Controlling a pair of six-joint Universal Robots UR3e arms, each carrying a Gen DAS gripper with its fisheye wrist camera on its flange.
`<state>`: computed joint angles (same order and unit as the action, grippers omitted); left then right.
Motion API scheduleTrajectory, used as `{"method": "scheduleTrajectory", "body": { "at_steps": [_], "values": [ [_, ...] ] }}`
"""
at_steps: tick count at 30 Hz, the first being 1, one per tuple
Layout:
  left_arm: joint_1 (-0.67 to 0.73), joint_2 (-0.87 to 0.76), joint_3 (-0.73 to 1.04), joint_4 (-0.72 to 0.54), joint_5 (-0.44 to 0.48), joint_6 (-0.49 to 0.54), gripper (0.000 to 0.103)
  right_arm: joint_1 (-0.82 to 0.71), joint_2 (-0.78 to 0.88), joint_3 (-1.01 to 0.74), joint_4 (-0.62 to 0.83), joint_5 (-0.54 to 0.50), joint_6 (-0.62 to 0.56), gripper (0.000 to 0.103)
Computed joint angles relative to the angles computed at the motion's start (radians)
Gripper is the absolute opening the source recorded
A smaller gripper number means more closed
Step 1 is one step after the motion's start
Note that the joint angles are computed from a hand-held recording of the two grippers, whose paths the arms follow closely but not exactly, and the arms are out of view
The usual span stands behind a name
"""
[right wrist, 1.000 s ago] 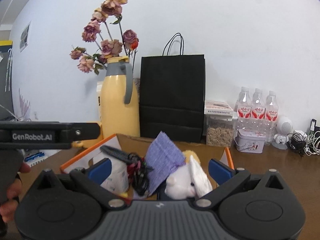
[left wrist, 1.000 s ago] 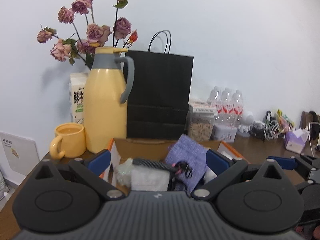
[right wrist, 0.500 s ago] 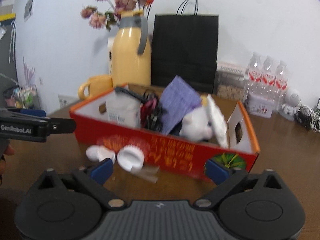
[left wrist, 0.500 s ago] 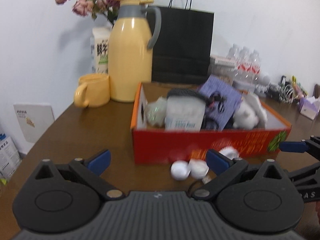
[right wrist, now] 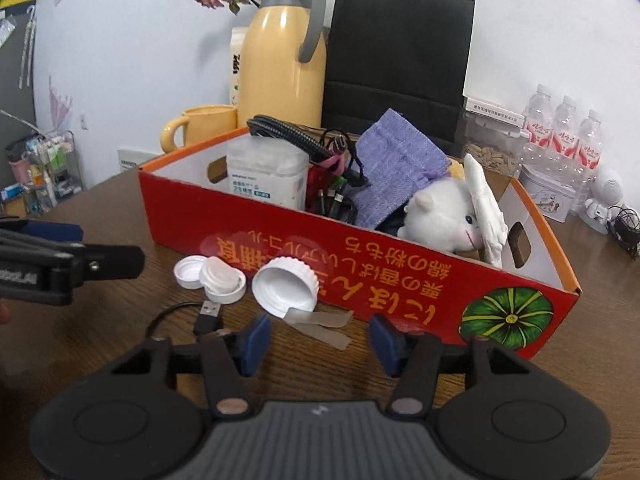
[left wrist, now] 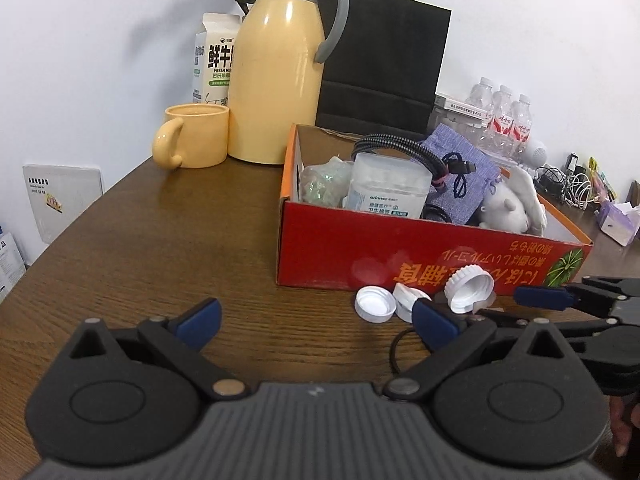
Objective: Organize objects
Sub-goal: 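Move both grippers back out of the box toward the white caps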
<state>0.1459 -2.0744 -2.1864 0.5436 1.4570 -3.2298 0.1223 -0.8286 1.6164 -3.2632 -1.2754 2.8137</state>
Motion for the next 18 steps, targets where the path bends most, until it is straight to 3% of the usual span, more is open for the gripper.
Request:
{"method": "scheduleTrajectory", "body": {
  "at_steps": [7,9,18],
  "values": [
    [-0.004,-0.006,-0.009,0.026,0.003,0.002,0.103,0.02,0.043,-0.059,0.023,-0.02,0.004,0.037],
    [-0.006,-0.007,-0.009,0.025,0.005,0.004,0.103,0.016,0.041,-0.05,0.014,-0.015,0.007,0.026],
    [-0.012,-0.013,0.001,0.011,0.015,0.008,0.103,-0.011,0.032,-0.016,-0.015,0.029,0.032,0.013]
  ]
}}
